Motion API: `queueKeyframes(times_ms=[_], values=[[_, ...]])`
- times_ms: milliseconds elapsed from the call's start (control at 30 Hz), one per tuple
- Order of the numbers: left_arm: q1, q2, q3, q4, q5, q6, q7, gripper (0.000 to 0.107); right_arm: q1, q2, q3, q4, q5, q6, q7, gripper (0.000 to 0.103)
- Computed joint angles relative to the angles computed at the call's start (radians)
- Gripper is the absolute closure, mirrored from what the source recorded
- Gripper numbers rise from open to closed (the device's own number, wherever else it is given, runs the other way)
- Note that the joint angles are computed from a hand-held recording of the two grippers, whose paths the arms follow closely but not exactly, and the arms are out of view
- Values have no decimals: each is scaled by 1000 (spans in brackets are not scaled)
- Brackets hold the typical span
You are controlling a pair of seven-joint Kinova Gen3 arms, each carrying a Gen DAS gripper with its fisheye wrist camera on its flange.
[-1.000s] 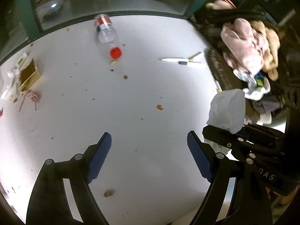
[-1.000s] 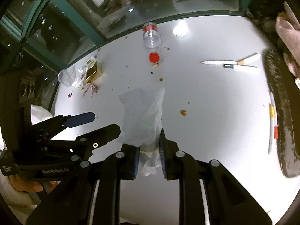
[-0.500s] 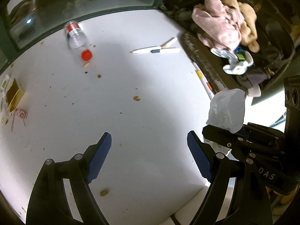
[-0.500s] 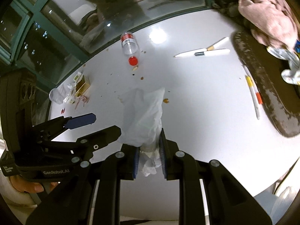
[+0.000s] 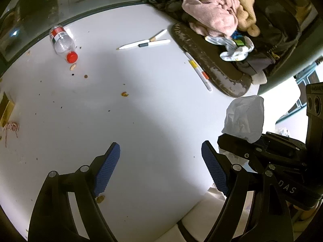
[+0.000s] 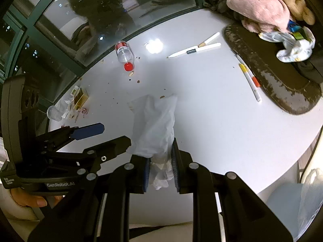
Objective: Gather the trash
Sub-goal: 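Carry the white tissue in the right gripper over to the blue bin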
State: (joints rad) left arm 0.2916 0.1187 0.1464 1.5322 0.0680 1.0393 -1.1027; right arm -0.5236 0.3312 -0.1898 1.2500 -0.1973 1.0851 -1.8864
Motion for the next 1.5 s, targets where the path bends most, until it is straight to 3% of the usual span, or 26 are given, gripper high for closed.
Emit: queueKeyframes(times_ms=[933, 1200, 1500], values=[[-25, -181, 10, 245, 164, -11, -184, 28, -155, -178, -47, 251, 159, -76, -396, 83], [31, -108, 57, 175, 143, -14, -177, 28, -113, -269, -48, 361, 165, -94, -456, 83], [175, 58, 102, -23, 70, -3, -92, 28, 10, -405, -25, 471, 135, -63, -427, 83]])
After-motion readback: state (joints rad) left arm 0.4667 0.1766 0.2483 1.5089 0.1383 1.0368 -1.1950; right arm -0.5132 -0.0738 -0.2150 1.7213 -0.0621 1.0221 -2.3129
